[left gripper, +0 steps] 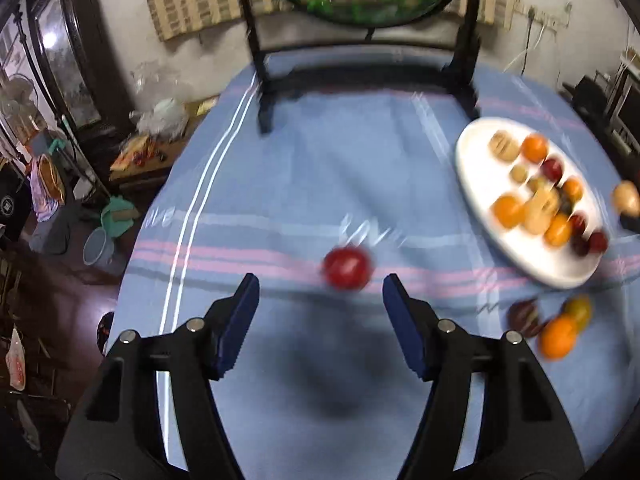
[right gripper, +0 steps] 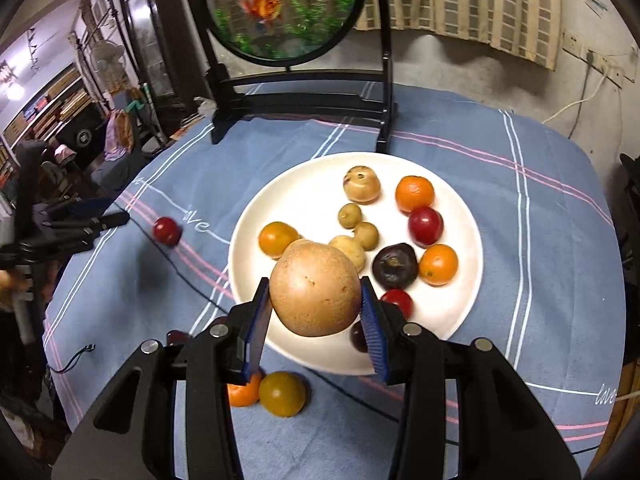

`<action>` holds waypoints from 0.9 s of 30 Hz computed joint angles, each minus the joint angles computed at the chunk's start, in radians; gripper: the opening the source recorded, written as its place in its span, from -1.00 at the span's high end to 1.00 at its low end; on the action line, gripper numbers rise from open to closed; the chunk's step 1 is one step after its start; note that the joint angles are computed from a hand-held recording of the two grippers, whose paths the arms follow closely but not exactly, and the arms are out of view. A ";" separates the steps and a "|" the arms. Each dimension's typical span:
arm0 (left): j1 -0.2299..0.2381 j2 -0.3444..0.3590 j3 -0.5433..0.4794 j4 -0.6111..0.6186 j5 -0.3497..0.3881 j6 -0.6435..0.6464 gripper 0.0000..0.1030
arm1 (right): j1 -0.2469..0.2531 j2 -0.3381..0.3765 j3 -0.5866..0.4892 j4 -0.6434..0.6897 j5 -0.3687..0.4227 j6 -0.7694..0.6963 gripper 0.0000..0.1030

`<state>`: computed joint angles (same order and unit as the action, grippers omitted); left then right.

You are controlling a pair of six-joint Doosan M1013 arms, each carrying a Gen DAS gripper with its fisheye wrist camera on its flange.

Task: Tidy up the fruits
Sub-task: 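Carry the dark red tomato and pale potato to the plate and release them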

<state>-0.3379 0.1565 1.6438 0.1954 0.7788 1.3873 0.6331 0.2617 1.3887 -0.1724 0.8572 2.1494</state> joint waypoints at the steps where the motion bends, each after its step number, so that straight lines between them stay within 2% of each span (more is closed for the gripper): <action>1: 0.006 0.000 0.013 -0.005 -0.003 0.008 -0.30 | 0.003 0.000 0.001 0.010 -0.007 -0.003 0.16; 6: -0.001 0.036 0.023 -0.021 -0.023 0.052 -0.31 | 0.013 0.015 -0.009 0.052 -0.008 -0.028 0.15; 11: -0.016 0.098 -0.023 -0.009 -0.051 0.070 -0.39 | 0.021 0.029 -0.021 0.074 0.016 -0.028 0.15; 12: -0.016 0.114 -0.036 -0.009 -0.031 0.068 -0.25 | 0.022 0.031 -0.021 0.077 0.019 -0.030 0.15; 13: -0.014 0.126 -0.048 -0.020 -0.010 0.069 0.01 | 0.023 0.032 -0.021 0.075 0.022 -0.028 0.15; 14: -0.010 0.130 -0.052 -0.020 -0.003 0.058 0.18 | 0.023 0.032 -0.020 0.074 0.023 -0.024 0.15; 17: 0.000 0.118 -0.058 -0.083 0.000 0.075 0.19 | 0.023 0.027 -0.012 0.066 0.018 -0.008 0.16; 21: -0.028 0.085 -0.073 -0.145 -0.044 0.139 0.18 | 0.019 0.018 -0.001 0.033 0.010 0.034 0.16; 23: -0.057 0.073 -0.092 -0.192 -0.076 0.186 0.18 | 0.014 0.017 -0.007 0.003 0.010 0.065 0.16; 25: -0.086 0.082 -0.129 -0.266 -0.077 0.248 0.18 | 0.009 0.018 -0.018 -0.023 0.007 0.085 0.16; 27: -0.122 0.105 -0.165 -0.282 -0.081 0.266 0.17 | 0.000 0.022 -0.035 -0.056 0.007 0.102 0.16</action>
